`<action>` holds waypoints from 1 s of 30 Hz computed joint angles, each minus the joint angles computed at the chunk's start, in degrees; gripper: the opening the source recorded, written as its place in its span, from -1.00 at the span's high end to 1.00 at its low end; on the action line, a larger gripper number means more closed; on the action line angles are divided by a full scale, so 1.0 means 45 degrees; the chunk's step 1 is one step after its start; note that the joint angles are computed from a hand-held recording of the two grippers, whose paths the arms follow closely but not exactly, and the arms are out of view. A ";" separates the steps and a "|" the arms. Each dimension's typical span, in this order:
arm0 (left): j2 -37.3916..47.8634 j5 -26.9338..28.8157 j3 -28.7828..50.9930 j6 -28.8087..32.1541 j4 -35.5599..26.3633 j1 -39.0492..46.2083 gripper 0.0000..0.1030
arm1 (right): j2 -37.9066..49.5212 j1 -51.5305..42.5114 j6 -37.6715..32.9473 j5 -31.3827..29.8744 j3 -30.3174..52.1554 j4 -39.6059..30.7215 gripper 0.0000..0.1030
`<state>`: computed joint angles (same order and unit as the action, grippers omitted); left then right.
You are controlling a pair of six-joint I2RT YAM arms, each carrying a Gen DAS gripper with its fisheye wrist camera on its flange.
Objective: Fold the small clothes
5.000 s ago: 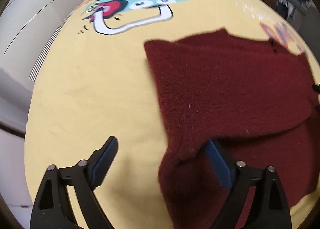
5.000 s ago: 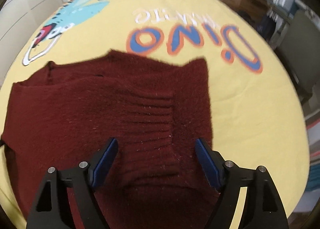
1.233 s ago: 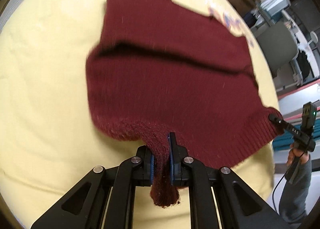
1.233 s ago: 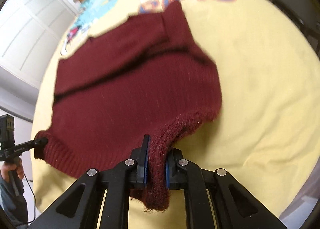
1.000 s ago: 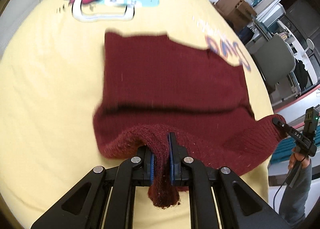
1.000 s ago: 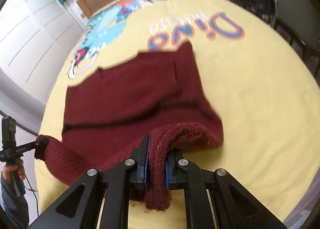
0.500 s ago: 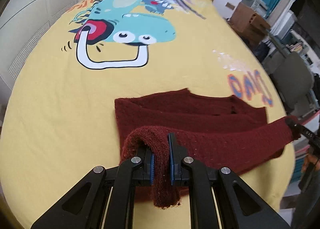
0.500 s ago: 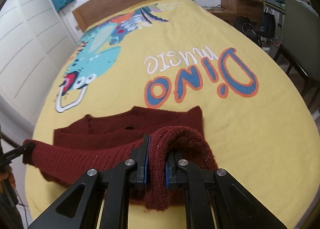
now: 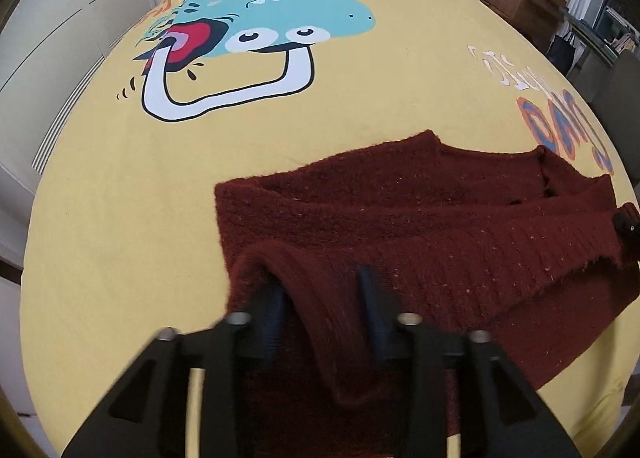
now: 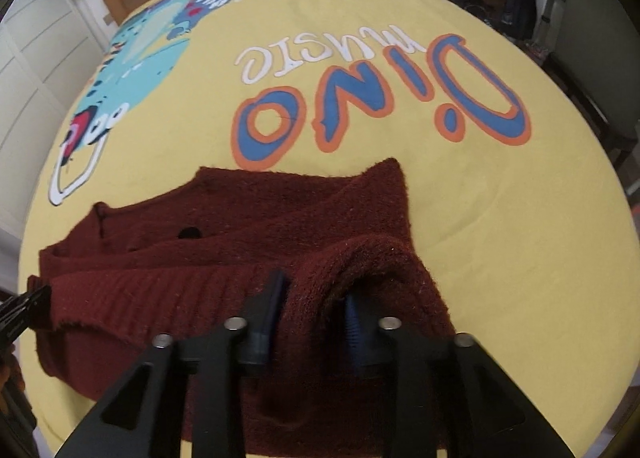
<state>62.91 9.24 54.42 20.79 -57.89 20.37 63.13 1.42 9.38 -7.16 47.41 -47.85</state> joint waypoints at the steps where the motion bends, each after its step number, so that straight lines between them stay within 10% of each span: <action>1: -0.0084 -0.0090 -0.0034 -0.0125 0.0068 -0.0093 0.11 | 0.0033 0.0131 0.0030 0.0153 0.0023 -0.0032 0.16; 6: -0.0216 -0.0033 0.0324 -0.0348 -0.0413 -0.0370 -0.28 | -0.0317 0.0648 0.0248 0.0672 0.0105 -0.0163 -0.45; 17: -0.1370 0.0225 0.1482 -0.1080 -0.1455 -0.1373 -0.98 | -0.1812 0.1855 0.0542 0.1598 0.0937 -0.1064 -0.66; 30: -0.3376 -0.0319 -0.1058 -0.2738 -0.0924 -0.4568 -0.98 | -0.2383 0.8692 0.3867 0.4524 -0.0387 -0.0607 -0.68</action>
<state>47.72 7.81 49.66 8.47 -62.04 -0.18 52.40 40.53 26.79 13.20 45.67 -50.58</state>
